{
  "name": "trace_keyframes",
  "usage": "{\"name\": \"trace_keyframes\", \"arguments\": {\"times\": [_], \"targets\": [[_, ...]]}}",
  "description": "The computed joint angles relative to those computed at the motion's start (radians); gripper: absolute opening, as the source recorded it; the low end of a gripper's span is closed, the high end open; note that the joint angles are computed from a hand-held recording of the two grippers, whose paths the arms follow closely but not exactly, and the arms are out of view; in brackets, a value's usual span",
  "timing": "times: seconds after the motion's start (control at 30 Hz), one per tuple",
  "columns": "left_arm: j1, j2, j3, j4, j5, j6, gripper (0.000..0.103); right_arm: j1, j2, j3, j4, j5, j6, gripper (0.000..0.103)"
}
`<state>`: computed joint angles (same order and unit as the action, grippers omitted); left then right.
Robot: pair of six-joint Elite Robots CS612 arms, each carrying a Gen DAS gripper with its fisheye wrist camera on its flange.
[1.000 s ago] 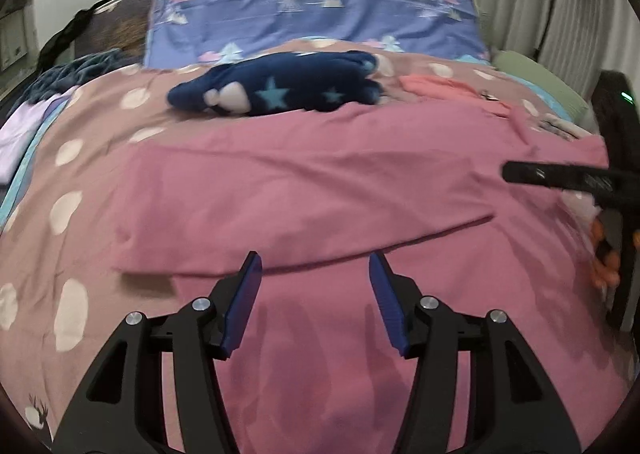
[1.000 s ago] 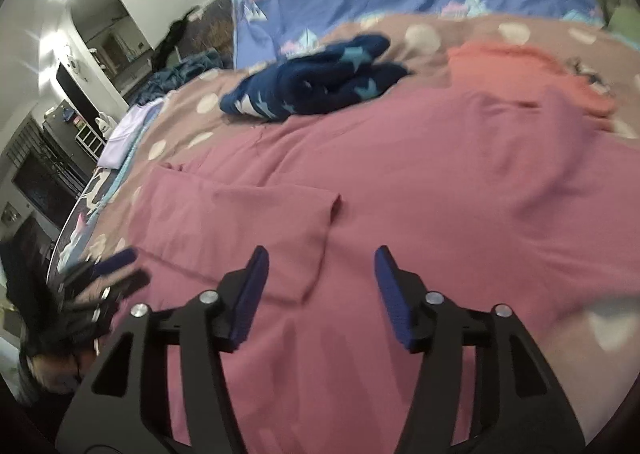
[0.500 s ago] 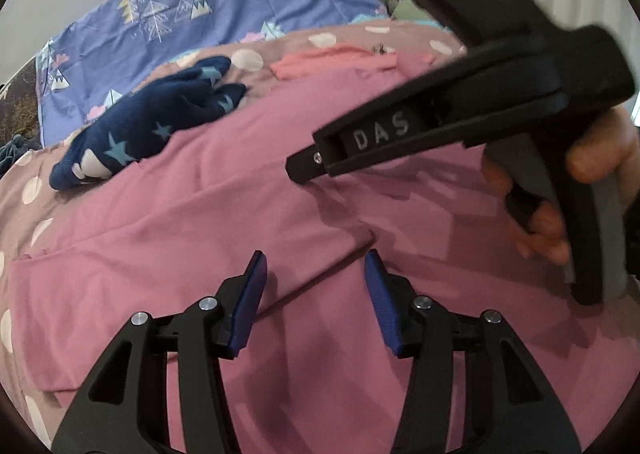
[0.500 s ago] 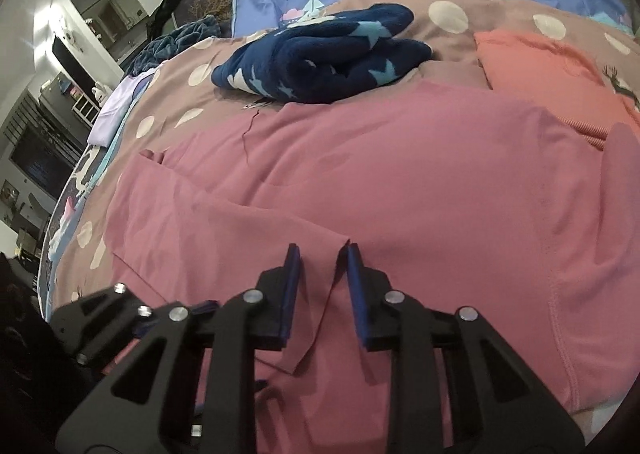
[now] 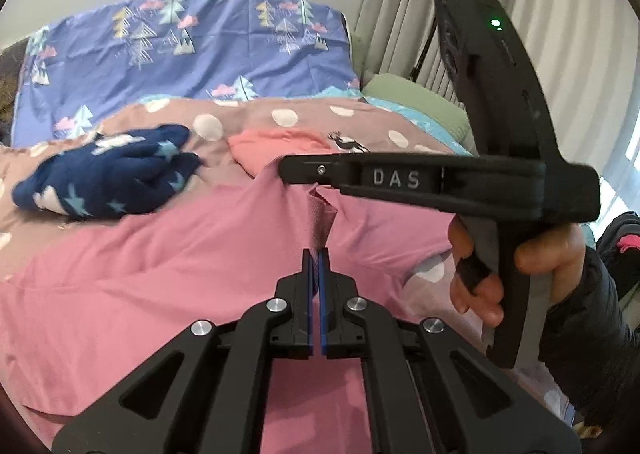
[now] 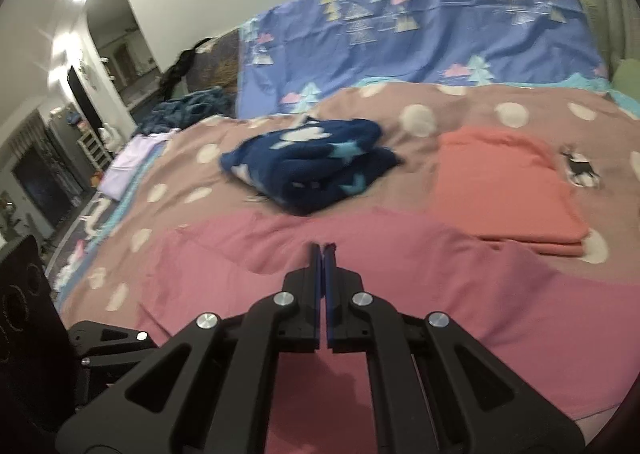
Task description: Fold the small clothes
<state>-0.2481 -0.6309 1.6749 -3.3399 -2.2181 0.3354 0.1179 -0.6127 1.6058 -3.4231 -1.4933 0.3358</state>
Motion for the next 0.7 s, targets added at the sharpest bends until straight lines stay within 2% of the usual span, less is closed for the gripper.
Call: {"name": "trace_keyframes", "arguments": {"times": [0.13, 0.17, 0.2, 0.23, 0.3, 0.33, 0.4, 0.43, 0.5, 0.6, 0.63, 0.67, 0.7], "targets": [[-0.024, 0.024, -0.024, 0.044, 0.016, -0.013, 0.002, -0.012, 0.024, -0.002, 0.035, -0.047, 0.042, 0.003], [-0.03, 0.032, -0.032, 0.071, 0.029, -0.007, 0.002, -0.011, 0.028, -0.002, 0.047, -0.072, 0.051, 0.009], [-0.029, 0.037, -0.036, 0.086, 0.038, -0.003, 0.007, -0.006, 0.033, -0.003, 0.066, -0.122, 0.066, 0.016], [-0.031, 0.04, -0.039, 0.11, 0.063, 0.001, 0.025, -0.007, 0.034, 0.002, 0.074, -0.139, 0.072, 0.034], [-0.026, 0.043, -0.031, 0.103, 0.096, -0.006, 0.042, -0.014, 0.035, 0.025, 0.058, -0.125, 0.094, 0.038], [-0.019, 0.042, -0.022, 0.089, 0.108, -0.006, 0.042, -0.017, 0.033, 0.042, 0.04, -0.111, 0.097, 0.038], [0.004, 0.035, 0.001, 0.073, 0.133, 0.017, 0.045, -0.015, 0.029, 0.068, -0.006, -0.095, 0.094, 0.037], [0.014, 0.033, 0.012, 0.052, 0.149, 0.014, 0.05, -0.012, 0.026, 0.08, -0.024, -0.084, 0.088, 0.035], [0.046, 0.028, 0.036, -0.01, 0.206, -0.009, 0.052, -0.008, 0.023, 0.098, -0.056, -0.016, 0.054, 0.033], [0.103, 0.025, 0.047, -0.08, 0.321, -0.1, 0.052, 0.007, 0.028, 0.096, -0.049, 0.078, -0.025, 0.033], [0.12, 0.026, 0.044, -0.088, 0.339, -0.129, 0.052, 0.016, 0.026, 0.088, -0.013, 0.062, -0.044, 0.032], [0.145, 0.03, 0.038, -0.103, 0.372, -0.178, 0.052, 0.033, 0.026, 0.068, 0.066, 0.004, -0.077, 0.033], [0.165, 0.034, 0.032, -0.109, 0.4, -0.215, 0.052, 0.055, 0.031, 0.041, 0.143, -0.091, -0.098, 0.03]]}}
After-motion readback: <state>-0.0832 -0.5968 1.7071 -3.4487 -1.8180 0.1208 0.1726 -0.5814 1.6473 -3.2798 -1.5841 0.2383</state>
